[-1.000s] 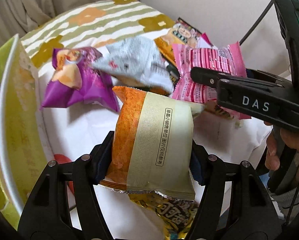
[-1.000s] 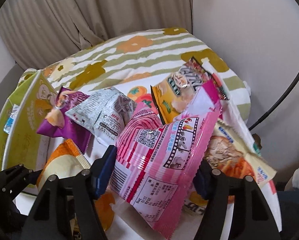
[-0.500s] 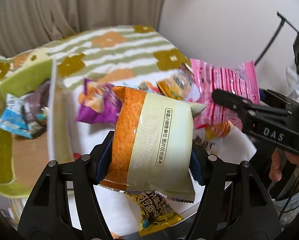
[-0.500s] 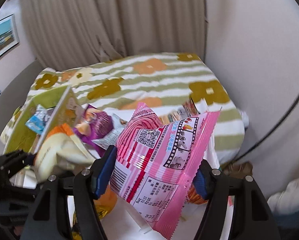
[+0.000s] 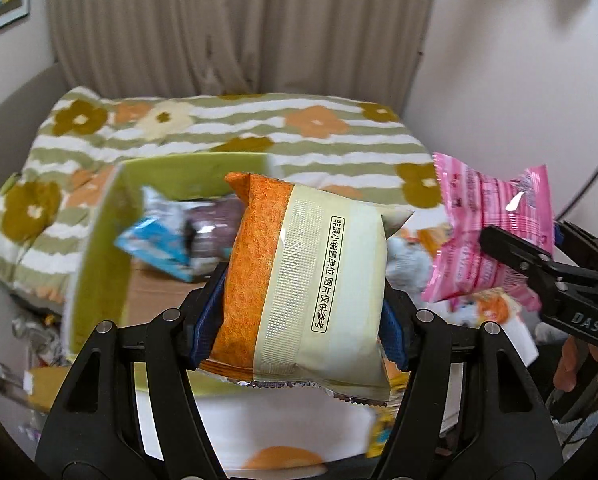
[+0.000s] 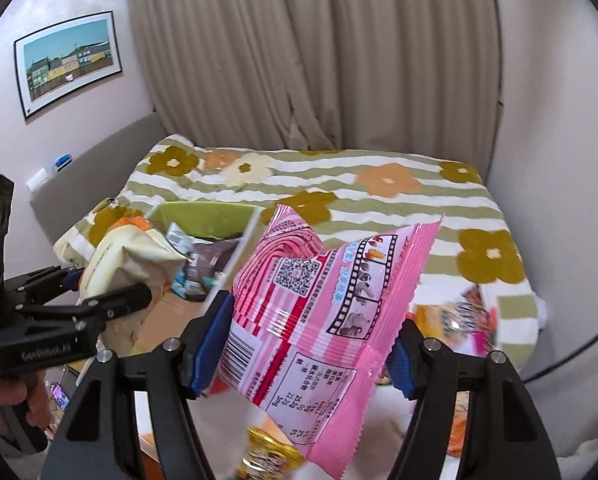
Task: Organize snacks
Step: 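Carry both packets into the green box and open both tools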
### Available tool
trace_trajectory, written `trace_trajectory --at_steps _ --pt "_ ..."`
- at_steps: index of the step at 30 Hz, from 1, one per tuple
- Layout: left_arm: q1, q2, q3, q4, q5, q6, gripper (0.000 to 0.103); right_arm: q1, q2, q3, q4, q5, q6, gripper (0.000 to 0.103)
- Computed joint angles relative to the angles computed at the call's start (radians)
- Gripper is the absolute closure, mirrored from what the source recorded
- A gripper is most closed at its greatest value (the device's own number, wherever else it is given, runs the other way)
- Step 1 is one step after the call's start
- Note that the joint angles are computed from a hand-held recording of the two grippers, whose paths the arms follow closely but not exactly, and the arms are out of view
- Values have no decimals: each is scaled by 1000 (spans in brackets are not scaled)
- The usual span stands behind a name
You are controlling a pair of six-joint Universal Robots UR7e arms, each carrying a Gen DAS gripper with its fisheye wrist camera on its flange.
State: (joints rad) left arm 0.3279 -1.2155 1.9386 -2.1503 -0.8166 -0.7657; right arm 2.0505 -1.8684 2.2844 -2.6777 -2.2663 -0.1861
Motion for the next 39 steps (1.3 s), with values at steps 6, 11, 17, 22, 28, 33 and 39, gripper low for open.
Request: trace_trajectory --at_steps 6,11,17,22,28,33,39 --pt "94 -95 13 129 35 3 40 41 179 -26 -82 28 68 39" --pt "185 -110 3 159 5 70 40 57 320 -64 -117 37 113 39" --pt "274 -89 -1 128 -63 182 40 66 419 -95 -100 12 193 39" --pt "296 -54 -20 141 -67 232 6 65 446 -100 -73 -27 259 39" --pt "297 -99 7 110 -77 285 0 58 470 -103 -47 -35 310 39" --pt "293 -148 25 112 -74 288 0 50 511 -135 -6 -14 318 39" --pt "293 -176 31 120 -35 316 0 53 575 -176 24 5 306 39"
